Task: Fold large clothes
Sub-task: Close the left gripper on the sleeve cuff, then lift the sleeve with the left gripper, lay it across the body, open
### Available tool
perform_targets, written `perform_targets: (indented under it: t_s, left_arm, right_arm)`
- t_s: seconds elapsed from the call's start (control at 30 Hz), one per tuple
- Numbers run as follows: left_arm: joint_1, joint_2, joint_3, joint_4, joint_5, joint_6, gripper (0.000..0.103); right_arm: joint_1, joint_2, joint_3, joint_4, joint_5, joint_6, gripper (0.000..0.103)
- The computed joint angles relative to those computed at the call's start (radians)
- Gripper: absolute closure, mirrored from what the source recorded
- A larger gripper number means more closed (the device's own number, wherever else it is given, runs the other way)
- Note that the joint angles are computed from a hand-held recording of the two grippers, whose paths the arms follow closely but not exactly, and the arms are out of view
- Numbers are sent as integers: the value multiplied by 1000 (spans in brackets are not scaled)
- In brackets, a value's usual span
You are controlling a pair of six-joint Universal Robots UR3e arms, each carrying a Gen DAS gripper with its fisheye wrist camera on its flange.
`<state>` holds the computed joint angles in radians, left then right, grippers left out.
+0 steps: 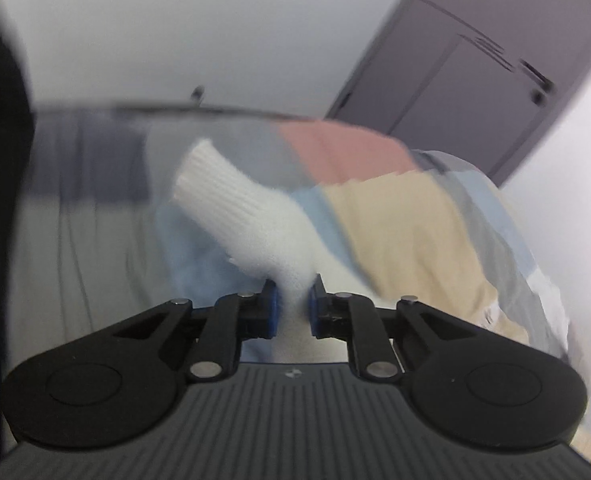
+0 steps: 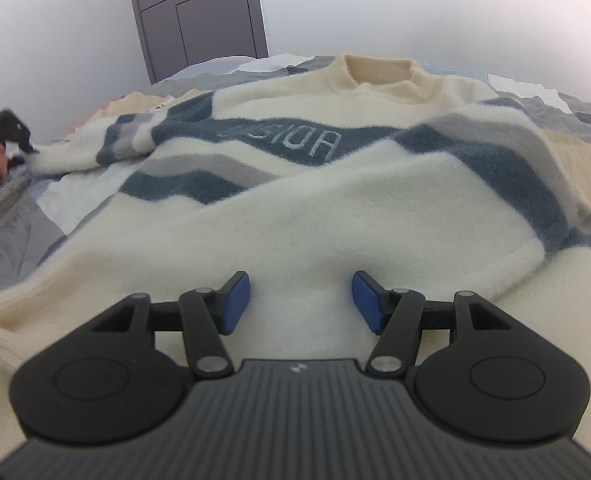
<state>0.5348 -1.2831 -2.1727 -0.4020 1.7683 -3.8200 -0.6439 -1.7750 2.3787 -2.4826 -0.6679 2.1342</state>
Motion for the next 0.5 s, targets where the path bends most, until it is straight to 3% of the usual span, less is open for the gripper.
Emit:
perform_targets:
  t_s: [0.23,0.4,0.5]
  left_arm:
    - [-324,-19,352,-209,254,223,87]
    - [-638,-206,710,-355,491,267,87]
    - [-849,-391,1008,-557,641,323,87]
  right_arm:
    - [-28,-20,-29,117,23,-33,44]
    - [-72,-46,-62,280,40,-150,45]
    - [-125,-63,-112,465,68,-214,45]
